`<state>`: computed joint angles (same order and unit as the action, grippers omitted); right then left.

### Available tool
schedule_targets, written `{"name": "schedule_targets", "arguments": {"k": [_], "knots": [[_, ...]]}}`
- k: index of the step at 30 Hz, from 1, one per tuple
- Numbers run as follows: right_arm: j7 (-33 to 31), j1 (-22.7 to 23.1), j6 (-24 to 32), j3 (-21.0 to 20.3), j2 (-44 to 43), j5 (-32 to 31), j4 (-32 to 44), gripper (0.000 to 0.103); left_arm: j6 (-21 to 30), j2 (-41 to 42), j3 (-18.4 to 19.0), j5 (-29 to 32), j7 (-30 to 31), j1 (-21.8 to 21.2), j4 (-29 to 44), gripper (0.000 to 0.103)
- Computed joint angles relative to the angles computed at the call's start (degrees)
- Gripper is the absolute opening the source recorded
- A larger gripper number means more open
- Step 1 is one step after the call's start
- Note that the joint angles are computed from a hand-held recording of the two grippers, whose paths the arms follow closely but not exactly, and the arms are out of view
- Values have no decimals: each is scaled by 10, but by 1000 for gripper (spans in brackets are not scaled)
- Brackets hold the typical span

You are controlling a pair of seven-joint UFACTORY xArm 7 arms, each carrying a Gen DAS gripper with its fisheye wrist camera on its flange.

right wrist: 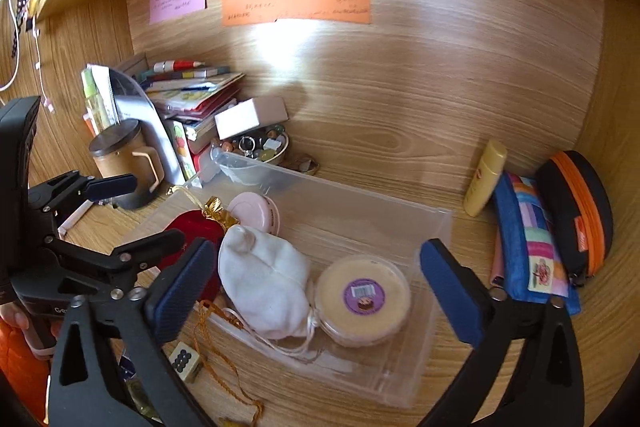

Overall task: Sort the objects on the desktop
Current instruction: 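Open the left gripper to drop the red pouch while the right gripper releases the cloth bag, then withdraw both grippers from the box toward the teal tube and fruit charm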

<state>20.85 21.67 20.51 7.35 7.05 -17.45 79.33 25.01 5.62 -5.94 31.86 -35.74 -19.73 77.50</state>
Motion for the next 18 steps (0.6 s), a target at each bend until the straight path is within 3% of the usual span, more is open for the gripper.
{"name": "schedule_targets", "arguments": {"k": [11,18], "knots": [[30,-9,-11,13,-58,-5,-72,103,23,-48,-13,51,-61,10,-44,98],[34,-19,-35,28,-98,0,-131,103,22,-80,-25,33,-74,30,-92,98]]}}
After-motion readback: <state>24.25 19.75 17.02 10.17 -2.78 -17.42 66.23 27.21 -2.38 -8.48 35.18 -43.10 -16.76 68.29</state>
